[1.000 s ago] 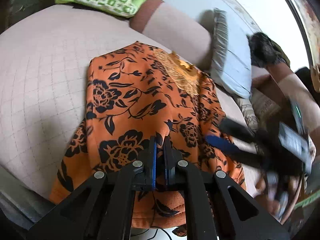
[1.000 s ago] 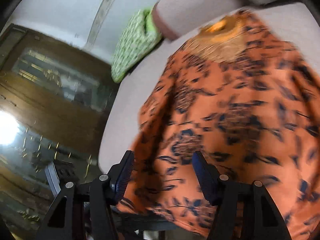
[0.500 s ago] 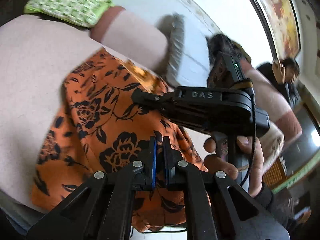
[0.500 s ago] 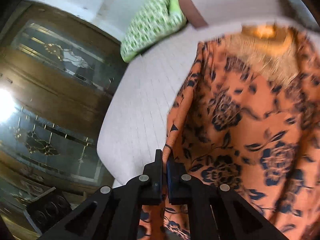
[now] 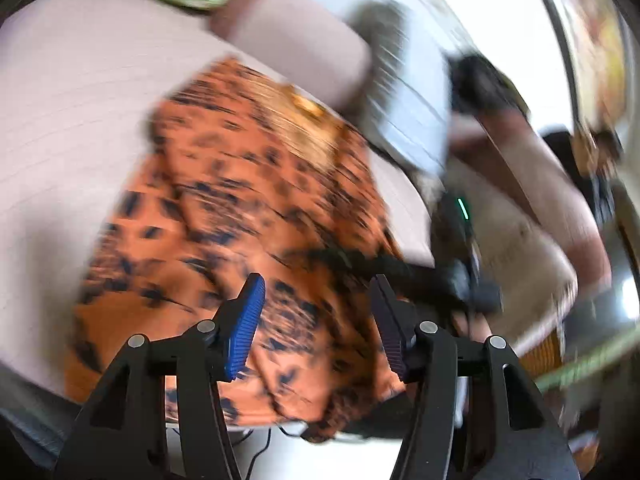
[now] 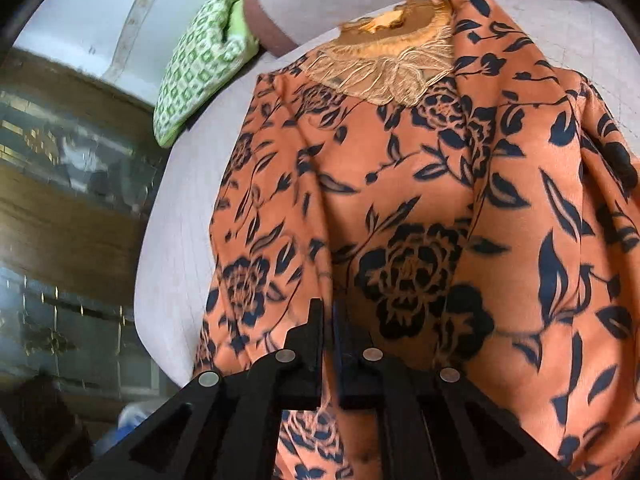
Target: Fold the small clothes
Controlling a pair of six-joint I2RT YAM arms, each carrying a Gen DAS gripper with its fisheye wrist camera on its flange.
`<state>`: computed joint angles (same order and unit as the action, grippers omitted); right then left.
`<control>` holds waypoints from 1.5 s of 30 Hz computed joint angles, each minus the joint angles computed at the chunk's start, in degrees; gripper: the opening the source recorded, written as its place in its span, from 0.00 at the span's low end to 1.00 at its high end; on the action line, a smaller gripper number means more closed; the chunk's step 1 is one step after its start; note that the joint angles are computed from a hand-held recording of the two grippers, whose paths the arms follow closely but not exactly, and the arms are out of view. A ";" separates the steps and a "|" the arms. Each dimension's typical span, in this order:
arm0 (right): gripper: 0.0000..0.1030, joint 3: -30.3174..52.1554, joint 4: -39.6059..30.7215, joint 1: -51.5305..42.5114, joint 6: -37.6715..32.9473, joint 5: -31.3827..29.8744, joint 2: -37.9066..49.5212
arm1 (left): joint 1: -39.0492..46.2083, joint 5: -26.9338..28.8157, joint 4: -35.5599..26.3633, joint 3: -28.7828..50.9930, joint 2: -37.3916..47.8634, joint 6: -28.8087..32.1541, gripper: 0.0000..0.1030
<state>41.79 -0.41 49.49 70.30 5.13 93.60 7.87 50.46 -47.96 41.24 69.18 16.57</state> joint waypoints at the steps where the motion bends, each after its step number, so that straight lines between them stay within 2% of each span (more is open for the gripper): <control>1: 0.04 -0.10 -0.27 1.40 1.13 0.40 0.74 | 1.98 -0.16 0.57 0.94 2.23 -0.67 0.52; 5: 0.09 -0.59 1.01 5.07 2.42 1.36 2.63 | 6.08 -4.15 4.22 2.33 6.63 -4.73 0.51; 9: 0.09 -2.01 1.78 5.87 1.20 2.83 1.51 | 3.86 -11.60 5.58 3.58 6.15 -7.66 0.51; 11: 0.03 -2.35 -3.19 6.48 2.37 4.79 -2.46 | 2.31 -14.86 4.40 7.07 7.74 -8.77 0.52; 14: 0.03 -2.42 -10.67 7.93 5.13 7.85 -8.39 | 2.65 -16.31 1.82 15.64 14.86 -10.65 0.54; 16: 0.03 -1.14 -14.95 8.12 5.44 10.01 -7.87 | 0.91 -17.56 0.38 23.09 21.93 -13.31 0.55; 17: 0.03 -1.73 -14.73 7.32 4.45 9.75 -7.42 | 0.42 -17.56 0.10 25.69 24.79 -13.92 0.55; 19: 0.03 -5.36 -9.35 5.45 4.48 6.74 -9.09 | -1.04 -17.10 -1.43 32.40 32.08 -15.93 0.55; 20: 0.03 -7.78 -5.85 5.78 4.77 7.58 -12.09 | -1.81 -17.50 -1.84 35.61 35.59 -17.77 0.55; 22: 0.04 -9.06 -3.75 7.86 3.04 12.96 -17.48 | -3.36 -18.99 -1.13 39.56 39.40 -20.24 0.55; 24: 0.18 -7.60 -4.79 9.16 0.36 17.36 -20.98 | -3.63 -16.02 -1.47 43.28 44.29 -21.56 0.55; 25: 0.52 -5.93 -6.80 8.88 -0.30 17.82 -21.45 | -3.13 -12.93 -1.80 44.21 46.53 -22.42 0.55; 26: 0.76 -3.96 -8.61 8.14 -1.34 18.10 -21.28 | -2.64 -10.21 -1.61 43.95 48.25 -23.30 0.55; 27: 0.76 -2.60 -8.12 6.27 -4.47 16.46 -20.80 | -2.59 -9.43 -1.76 43.59 49.62 -24.61 0.55; 28: 0.76 -1.28 -7.31 3.32 -8.11 12.32 -19.67 | -2.99 -10.24 -2.23 43.81 50.81 -26.37 0.55; 31: 0.76 6.54 -8.46 -6.83 -16.19 0.72 -11.61 | -4.65 -13.57 -3.27 47.03 53.28 -27.49 0.55; 33: 0.76 14.05 -8.91 -14.10 -19.28 -5.84 -2.97 | -4.44 -14.01 -0.85 46.49 52.95 -30.21 0.55; 35: 0.73 23.00 -8.62 -19.93 -21.38 -12.63 7.32 | -4.30 -12.10 -0.97 48.29 54.73 -31.13 0.55; 38: 0.61 37.28 -10.56 -25.75 -20.70 -21.91 21.50 | -3.93 -9.01 -1.21 51.81 58.21 -32.52 0.55; 40: 0.60 48.07 -14.74 -27.73 -20.75 -24.90 29.65 | -3.08 -6.63 -0.01 52.87 59.65 -35.12 0.55; 41: 0.59 55.00 -18.47 -28.35 -21.08 -24.47 34.18 | -3.11 -6.58 -0.32 53.75 60.20 -35.55 0.55; 42: 0.59 60.79 -21.59 -28.84 -21.61 -24.44 37.87 | -3.32 -6.87 -0.15 54.19 60.40 -36.06 0.51; 43: 0.58 67.69 -25.23 -29.33 -21.99 -24.52 42.09 | -3.73 -7.80 1.35 53.19 59.43 -36.46 0.43; 44: 0.55 74.88 -28.88 -29.55 -21.65 -23.46 46.32 | -4.55 -9.96 1.88 52.40 58.28 -35.94 0.25; 45: 0.54 79.43 -31.32 -29.69 -21.90 -22.89 48.76 | -5.20 -10.81 1.81 52.14 57.92 -35.72 0.21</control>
